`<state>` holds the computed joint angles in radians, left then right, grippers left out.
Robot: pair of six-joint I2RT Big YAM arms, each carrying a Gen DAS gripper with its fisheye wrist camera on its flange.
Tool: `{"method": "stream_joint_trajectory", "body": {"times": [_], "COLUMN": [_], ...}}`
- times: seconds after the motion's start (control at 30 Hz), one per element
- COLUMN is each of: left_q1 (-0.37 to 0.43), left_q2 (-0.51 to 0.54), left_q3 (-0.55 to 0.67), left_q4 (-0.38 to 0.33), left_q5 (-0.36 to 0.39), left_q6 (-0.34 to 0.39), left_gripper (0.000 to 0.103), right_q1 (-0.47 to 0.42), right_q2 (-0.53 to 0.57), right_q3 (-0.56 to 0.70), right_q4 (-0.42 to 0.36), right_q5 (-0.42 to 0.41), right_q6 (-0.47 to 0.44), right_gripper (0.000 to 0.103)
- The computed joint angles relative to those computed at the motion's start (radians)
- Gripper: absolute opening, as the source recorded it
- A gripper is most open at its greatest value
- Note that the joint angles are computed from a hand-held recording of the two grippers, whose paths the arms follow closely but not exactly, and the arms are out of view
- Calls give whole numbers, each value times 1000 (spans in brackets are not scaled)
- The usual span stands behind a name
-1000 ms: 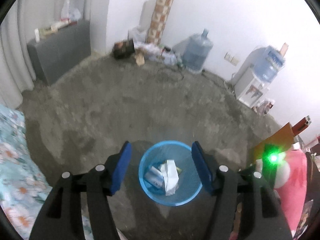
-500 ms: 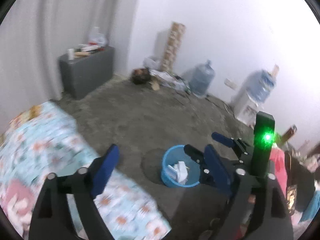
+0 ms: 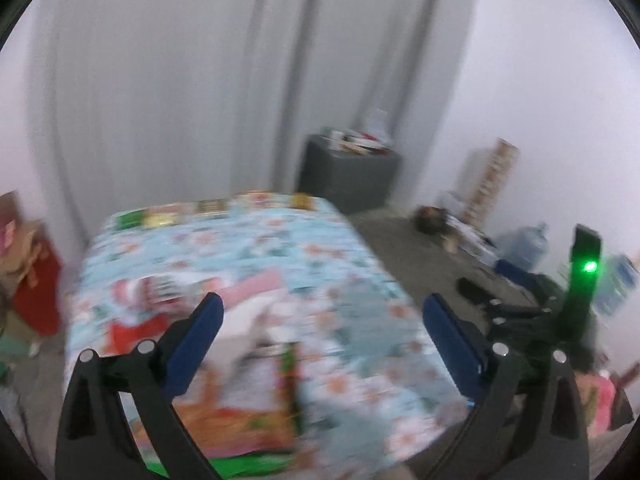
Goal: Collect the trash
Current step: 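Move both tools back over the remaining trash on the bed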
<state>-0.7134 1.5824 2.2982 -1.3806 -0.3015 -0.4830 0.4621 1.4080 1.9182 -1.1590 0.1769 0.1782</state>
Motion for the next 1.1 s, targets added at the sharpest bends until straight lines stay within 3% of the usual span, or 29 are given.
{"method": "stream_joint_trajectory", "body": {"times": [0.2, 0.3, 0.53, 0.73, 0.87, 1.1], "left_q1": [75, 95, 147, 216, 284, 361], "left_q2": [-258, -326, -425, -483, -512, -534], "left_q3": [-381, -481, -606, -680, -724, -783], "left_q4": [114, 121, 152, 210, 254, 312], "left_q5": [-36, -48, -61, 0, 73, 121], "left_q6": [-210, -265, -301, -306, -288, -215], "left_gripper": [98, 98, 98, 98, 98, 98], "right_q1": [101, 139, 195, 234, 250, 263], "right_q2": [90, 130, 175, 219, 257, 326], "right_q3": [111, 159, 232, 288, 336, 427], "right_q4": [-73, -89, -79, -90, -99, -119], "right_q5": [27, 59, 171, 256, 269, 237], "right_q6": [-15, 8, 44, 19, 32, 59], "right_gripper": [95, 95, 95, 95, 95, 95]}}
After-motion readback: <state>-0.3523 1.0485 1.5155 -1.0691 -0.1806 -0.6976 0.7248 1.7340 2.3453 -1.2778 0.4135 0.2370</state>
